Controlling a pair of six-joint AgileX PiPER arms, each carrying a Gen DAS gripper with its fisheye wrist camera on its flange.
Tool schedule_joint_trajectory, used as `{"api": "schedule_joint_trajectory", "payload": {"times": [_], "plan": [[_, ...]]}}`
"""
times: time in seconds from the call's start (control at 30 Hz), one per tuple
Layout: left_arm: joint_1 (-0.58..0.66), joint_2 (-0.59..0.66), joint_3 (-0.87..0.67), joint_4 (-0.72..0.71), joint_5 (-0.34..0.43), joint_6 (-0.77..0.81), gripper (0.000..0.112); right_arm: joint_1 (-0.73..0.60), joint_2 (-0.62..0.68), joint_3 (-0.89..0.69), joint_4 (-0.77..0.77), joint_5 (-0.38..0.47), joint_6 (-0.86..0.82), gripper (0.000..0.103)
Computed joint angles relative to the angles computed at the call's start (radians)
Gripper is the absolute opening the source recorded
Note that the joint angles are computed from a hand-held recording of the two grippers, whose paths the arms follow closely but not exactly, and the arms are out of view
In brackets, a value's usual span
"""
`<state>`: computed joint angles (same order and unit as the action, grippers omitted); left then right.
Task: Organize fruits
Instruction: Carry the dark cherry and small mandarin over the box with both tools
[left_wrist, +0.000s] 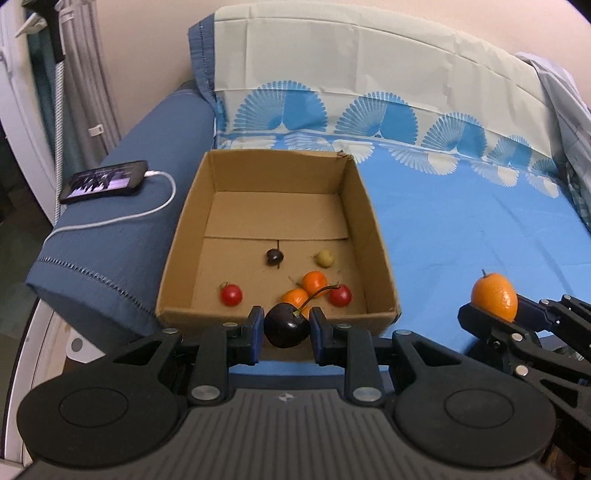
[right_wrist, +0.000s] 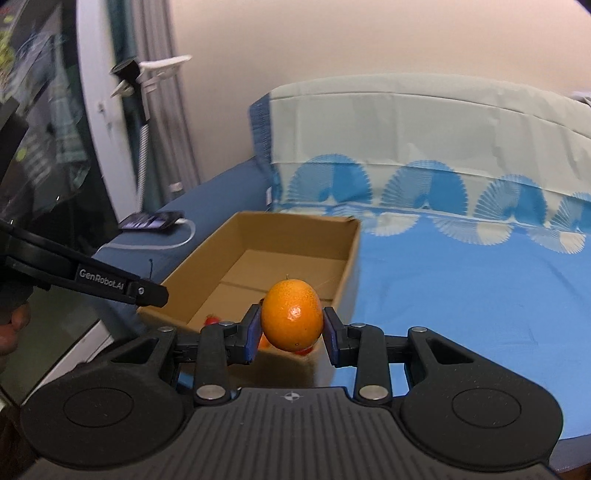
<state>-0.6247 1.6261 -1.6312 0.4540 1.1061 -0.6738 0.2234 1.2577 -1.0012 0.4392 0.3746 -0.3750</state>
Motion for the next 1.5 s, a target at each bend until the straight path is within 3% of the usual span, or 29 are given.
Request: {"api": "schedule_joint_trajectory", "payload": {"times": [0.2,0.4,1.03,1.5], "plan": [[0.008,-0.060,0.085,0.003,-0.037,-0.026,0.029,0.101,-0.011,-0.012,-0.226,-0.013,0.174,0.036],[0.026,-0.061,0.092,-0.016,-0.059,-0.019,0.029,0.138,0.004,-0.033,-0.339,-0.005,0.275,0.036],[0.098,-0.009,0.060,-0.102,-0.071,0.060,0.029,0.154,0.095,-0.102,-0.411,0.034,0.358,0.036],[0.246,0.201,-0.203,-0.204,-0.021,0.223,0.029,0.116,0.357,-0.345,-0.299,0.081,0.230,0.036]]}}
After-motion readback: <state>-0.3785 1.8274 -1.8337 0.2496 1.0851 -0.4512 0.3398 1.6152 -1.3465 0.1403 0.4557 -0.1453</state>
